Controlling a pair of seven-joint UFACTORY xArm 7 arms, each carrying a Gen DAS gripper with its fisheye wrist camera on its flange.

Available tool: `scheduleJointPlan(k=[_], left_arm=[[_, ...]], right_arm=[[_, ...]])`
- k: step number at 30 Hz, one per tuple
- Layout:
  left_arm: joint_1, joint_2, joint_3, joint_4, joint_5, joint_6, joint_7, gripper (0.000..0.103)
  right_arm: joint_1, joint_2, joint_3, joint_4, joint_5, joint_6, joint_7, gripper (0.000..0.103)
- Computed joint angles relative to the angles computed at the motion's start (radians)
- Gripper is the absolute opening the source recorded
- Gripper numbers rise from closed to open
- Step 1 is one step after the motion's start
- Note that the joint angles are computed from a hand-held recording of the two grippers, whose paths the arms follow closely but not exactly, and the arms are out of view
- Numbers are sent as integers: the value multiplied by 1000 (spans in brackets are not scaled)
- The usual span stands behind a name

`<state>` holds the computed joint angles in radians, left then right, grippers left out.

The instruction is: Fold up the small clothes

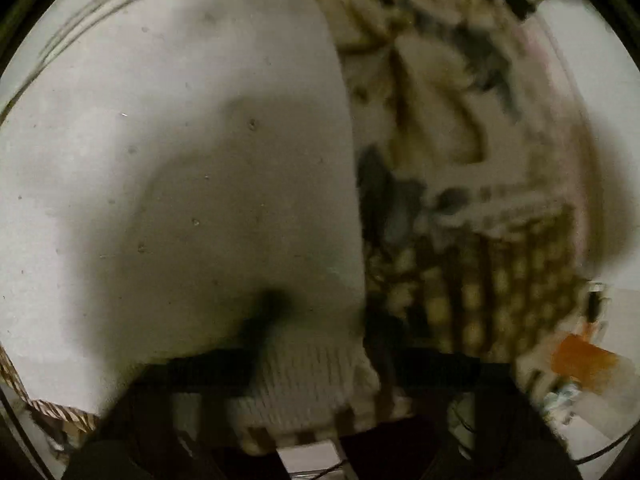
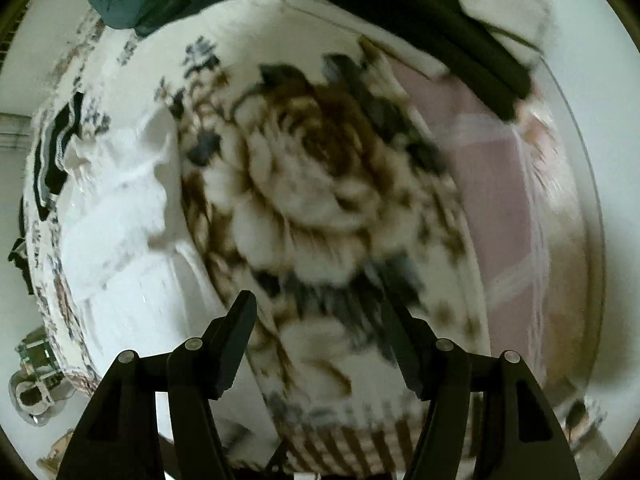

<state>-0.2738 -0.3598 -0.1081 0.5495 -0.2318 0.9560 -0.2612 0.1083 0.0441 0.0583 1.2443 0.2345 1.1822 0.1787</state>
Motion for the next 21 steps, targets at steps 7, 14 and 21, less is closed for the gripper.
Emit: scheduleJointPlan(k=[7, 14, 21], left_arm=[[24, -156, 13, -98, 17, -75, -54, 6], [85, -366, 59, -122, 32, 30, -111, 5], [199, -528, 118, -142, 75, 109, -124, 5]], right_arm=[[-24, 347, 51, 335, 222, -38, -114, 67], [-47, 790, 154, 829, 367, 126, -46, 67], [60, 851, 136, 990, 231, 157, 57, 6]])
